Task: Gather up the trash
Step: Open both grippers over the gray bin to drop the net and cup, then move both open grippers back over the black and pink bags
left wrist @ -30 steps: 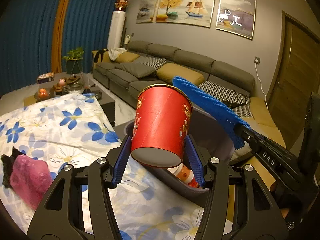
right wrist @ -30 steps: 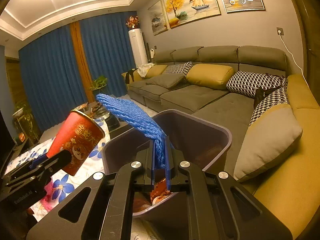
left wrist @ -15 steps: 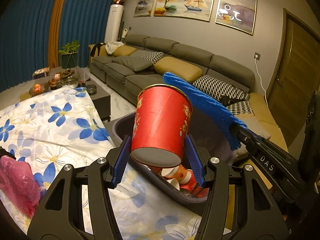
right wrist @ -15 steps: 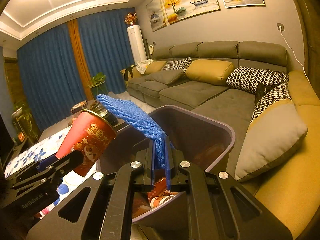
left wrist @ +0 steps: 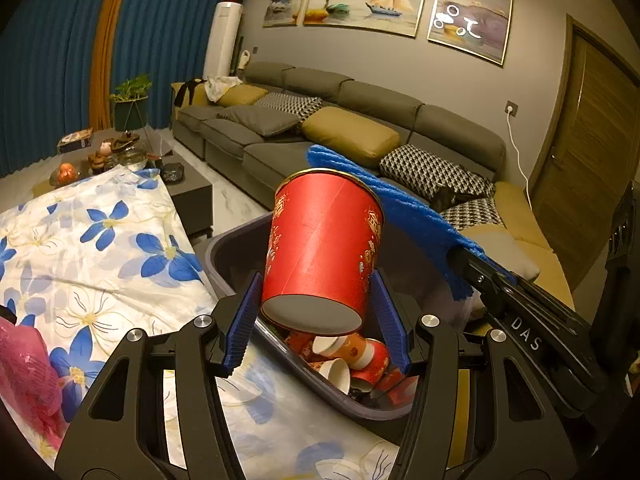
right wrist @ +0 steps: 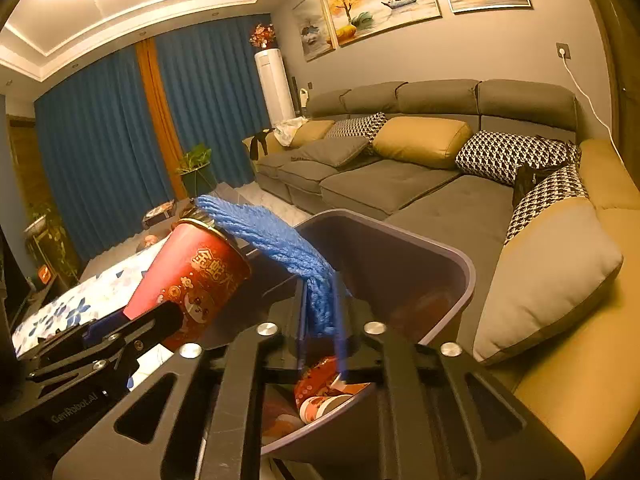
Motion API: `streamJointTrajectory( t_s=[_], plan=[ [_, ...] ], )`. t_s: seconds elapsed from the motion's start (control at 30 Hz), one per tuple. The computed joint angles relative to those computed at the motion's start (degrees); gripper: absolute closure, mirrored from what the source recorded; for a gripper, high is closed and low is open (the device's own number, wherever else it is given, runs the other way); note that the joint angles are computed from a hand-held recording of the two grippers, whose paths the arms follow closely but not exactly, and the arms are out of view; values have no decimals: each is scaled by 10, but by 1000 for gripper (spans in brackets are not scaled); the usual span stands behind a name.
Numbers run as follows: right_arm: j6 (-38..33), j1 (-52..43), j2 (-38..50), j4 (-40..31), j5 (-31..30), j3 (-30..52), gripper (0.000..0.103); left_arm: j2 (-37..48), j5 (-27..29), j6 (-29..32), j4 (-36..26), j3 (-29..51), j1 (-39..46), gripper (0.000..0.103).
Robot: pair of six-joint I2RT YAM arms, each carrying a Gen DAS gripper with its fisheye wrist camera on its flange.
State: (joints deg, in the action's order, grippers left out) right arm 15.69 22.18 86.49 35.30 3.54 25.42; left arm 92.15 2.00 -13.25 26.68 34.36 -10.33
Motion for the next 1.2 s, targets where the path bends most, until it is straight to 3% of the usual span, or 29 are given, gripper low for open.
streamJointTrajectory(
  t_s=[0.03,0.4,0.53,0.7,0.93,1.1,1.2],
  plan=[
    [2,-2,1,2,-2,0,65,1,-2,-1,-2,2,-1,48],
    [30,-16,-39,17,-1,-32,42,23,-2,-4,-5,16,-8,48],
    [32,-24,-68,18,-1,-52,37,27,-8,-5,-5,15,-11,30],
    [22,-17,-110,18,7,-79,26,-21,-16,-16,14,-38,10,17],
    [9,35,-167,17,44,-117,16,-185,-81,-6,6,-167,63,10],
    [24,90,-184,6,73,-122,14,-339,-65,12,-80,-228,154,10],
    [23,133,-182,2,94,-119,14,-481,-25,46,-172,-265,253,10]
  ],
)
